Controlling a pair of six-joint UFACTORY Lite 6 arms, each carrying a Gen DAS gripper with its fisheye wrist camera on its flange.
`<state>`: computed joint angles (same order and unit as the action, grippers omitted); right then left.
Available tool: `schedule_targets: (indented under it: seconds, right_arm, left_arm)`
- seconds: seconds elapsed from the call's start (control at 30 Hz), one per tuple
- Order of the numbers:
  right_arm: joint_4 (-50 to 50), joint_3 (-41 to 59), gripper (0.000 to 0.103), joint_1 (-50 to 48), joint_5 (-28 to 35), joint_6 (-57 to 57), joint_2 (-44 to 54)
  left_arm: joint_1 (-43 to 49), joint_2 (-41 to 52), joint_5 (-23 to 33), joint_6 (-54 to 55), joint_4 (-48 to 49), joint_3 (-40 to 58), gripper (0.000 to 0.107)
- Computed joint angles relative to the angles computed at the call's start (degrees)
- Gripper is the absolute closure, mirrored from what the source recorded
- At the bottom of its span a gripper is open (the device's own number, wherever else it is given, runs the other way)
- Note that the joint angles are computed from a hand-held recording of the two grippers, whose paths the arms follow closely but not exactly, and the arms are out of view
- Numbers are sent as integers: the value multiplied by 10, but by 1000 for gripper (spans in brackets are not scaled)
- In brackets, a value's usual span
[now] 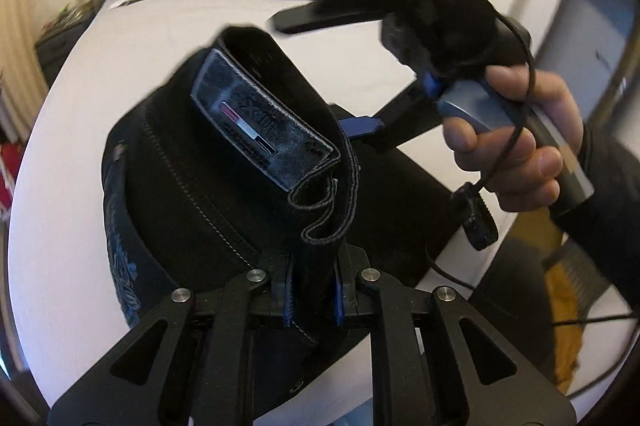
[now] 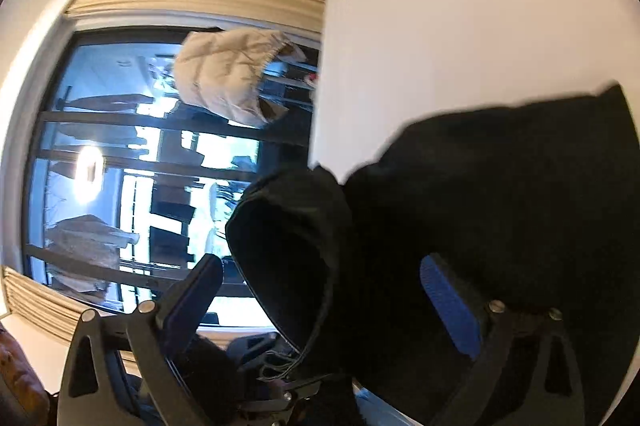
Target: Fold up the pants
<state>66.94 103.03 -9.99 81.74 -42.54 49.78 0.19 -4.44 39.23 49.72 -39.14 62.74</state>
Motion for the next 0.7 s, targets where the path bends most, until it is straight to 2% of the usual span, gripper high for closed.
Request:
schedule_targets:
  seconds: [0.1, 0.23, 0.3, 0.33, 0.4, 0.5, 0.6, 0.7]
  right_arm:
    - [5, -25, 1, -9, 7, -24, -9]
    - [-36, -23, 4, 3, -32, -13, -18]
    - [-89, 7, 31, 14, -53, 8, -9]
    - [-105, 16, 37, 7, -58, 9, -2]
    - [-127, 12, 67, -2, -74, 13, -8]
    - [-132, 2, 84, -29, -75, 0, -12]
    - [-140, 18, 87, -45, -78, -1, -6]
    - [-154, 86, 88, -62, -56, 12, 35]
  left_arm:
    - [-51, 7, -34, -37, 40, -9, 94]
    - [-120, 29, -78, -104, 118, 7, 94]
    - [-165, 16, -100, -155, 171, -5, 94]
    - [-164, 5, -106, -148, 175, -23, 94]
    - [-192, 18, -123, -178, 204, -17, 94]
    - [-224, 44, -128, -224, 226, 7, 94]
    - [-243, 59, -148, -229, 232, 10, 94]
    - [-252, 93, -163, -232, 234, 35, 94]
